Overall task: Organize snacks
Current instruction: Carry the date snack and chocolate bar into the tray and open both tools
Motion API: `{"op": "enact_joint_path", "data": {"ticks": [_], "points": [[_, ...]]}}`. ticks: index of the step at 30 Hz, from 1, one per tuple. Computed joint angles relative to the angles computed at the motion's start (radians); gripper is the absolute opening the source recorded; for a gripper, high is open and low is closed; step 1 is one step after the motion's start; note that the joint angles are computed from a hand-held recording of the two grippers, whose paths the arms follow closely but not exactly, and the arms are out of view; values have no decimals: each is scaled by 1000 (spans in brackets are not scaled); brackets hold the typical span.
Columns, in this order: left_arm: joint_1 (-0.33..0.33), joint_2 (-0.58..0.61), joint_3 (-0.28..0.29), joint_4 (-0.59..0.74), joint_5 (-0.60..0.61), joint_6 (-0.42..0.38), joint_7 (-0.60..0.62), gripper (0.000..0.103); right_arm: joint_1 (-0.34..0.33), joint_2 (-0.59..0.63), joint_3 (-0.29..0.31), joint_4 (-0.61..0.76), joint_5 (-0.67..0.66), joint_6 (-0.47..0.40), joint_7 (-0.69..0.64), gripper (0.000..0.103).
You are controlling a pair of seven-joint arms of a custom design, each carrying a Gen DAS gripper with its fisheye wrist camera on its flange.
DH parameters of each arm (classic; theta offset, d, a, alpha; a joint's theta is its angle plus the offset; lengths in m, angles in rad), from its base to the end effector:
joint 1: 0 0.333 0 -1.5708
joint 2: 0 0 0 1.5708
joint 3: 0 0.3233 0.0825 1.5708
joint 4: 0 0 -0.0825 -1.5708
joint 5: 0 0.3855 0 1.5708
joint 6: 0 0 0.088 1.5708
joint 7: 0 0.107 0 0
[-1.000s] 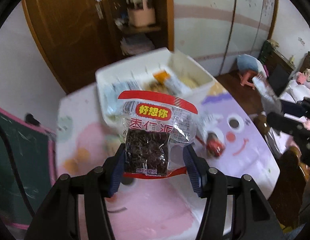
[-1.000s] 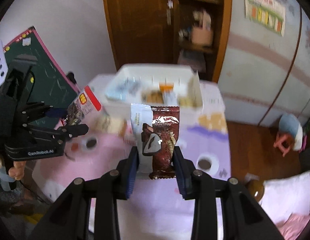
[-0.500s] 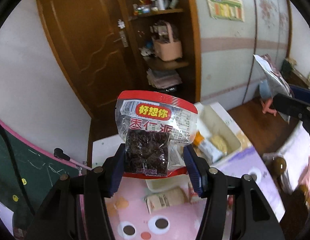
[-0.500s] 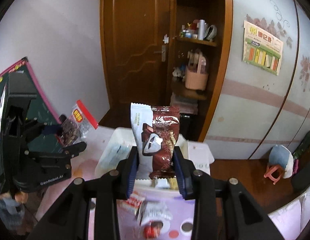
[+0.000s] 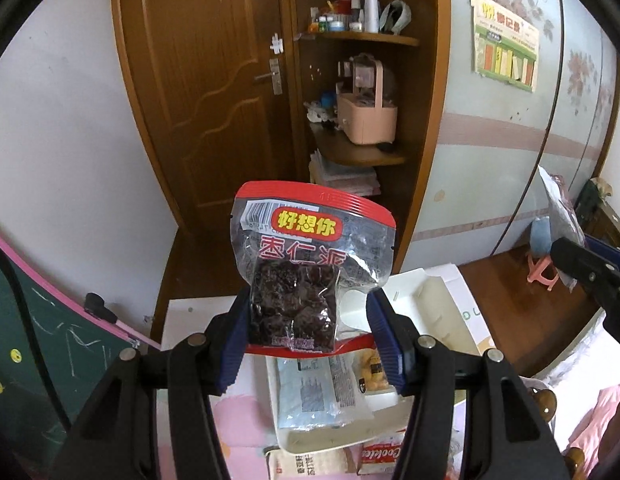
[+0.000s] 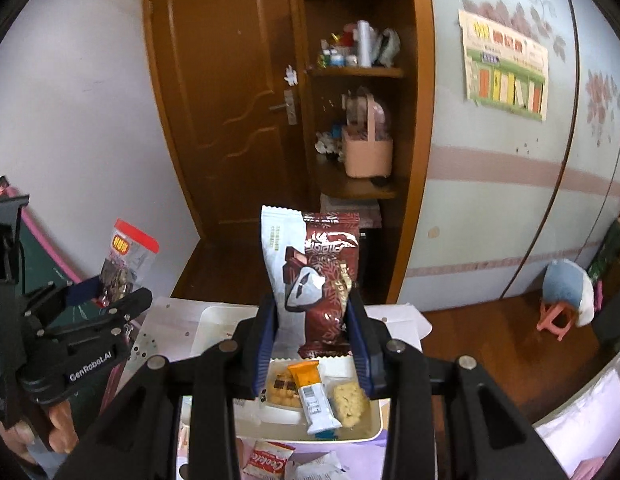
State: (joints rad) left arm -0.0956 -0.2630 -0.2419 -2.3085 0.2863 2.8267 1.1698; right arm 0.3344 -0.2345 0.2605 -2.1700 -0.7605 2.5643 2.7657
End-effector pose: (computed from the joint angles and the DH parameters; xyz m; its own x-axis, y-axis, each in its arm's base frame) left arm 0.4781 -0.1924 0.5429 -0.1762 -0.9838 -0.0325 -0.6826 0.1459 -0.7161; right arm 0.4267 0.3138 0.5624 -0.0395 -0.9976 -0.0574 -0.6483 0.0692 -0.7583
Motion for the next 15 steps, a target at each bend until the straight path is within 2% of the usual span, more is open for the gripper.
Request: {"op": "enact_joint_path", "data": {"ticks": [7,15], "points": [[-22,125,7,53,-13,-11,-9,56,11,94,-36,15,44,25,-18,35],[-50,206,18,84,52,-25,-47,56,46,172,-74,29,92,45,-49,35]]}}
